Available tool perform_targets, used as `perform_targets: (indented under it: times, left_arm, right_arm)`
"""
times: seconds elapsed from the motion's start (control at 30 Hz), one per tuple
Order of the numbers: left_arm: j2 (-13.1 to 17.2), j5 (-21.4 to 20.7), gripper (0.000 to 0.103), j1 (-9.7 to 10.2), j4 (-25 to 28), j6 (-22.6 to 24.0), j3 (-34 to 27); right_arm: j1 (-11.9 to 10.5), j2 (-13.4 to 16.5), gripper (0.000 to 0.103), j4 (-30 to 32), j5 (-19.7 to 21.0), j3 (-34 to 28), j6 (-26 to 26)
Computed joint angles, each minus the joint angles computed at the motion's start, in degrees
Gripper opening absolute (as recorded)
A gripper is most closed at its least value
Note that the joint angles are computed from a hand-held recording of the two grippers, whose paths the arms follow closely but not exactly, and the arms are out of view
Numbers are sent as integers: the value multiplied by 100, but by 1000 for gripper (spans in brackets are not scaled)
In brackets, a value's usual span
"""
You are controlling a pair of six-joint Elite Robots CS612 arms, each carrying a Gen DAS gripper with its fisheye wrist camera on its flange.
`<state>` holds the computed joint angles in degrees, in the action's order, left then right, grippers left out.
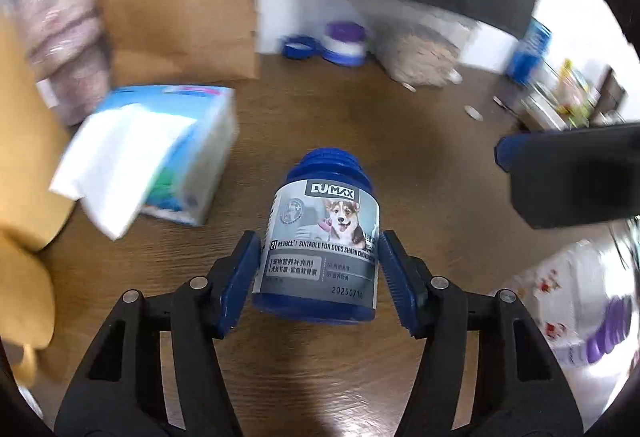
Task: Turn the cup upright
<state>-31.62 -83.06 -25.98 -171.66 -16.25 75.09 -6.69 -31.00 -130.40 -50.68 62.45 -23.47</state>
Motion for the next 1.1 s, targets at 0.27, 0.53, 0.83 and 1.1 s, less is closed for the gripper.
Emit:
perform_targets:
  times: [0.27,0.53,0.83,1.1]
  left_arm:
    - [-118,318,9,-34,-1240,-413,467]
    - [108,-762,68,181,-757,-690,72]
    - [404,-809,59,100,-482,-665,-294]
    - [295,-404,59,19,-2067,-941,192]
  right_arm:
    - [92,307,73,1265,557,-552,-311]
    - [205,510,74,1326,127,-855,89]
    - [257,776,74,1813,-228,-1299,322]
    - [109,417,75,1847,916,-728,-906]
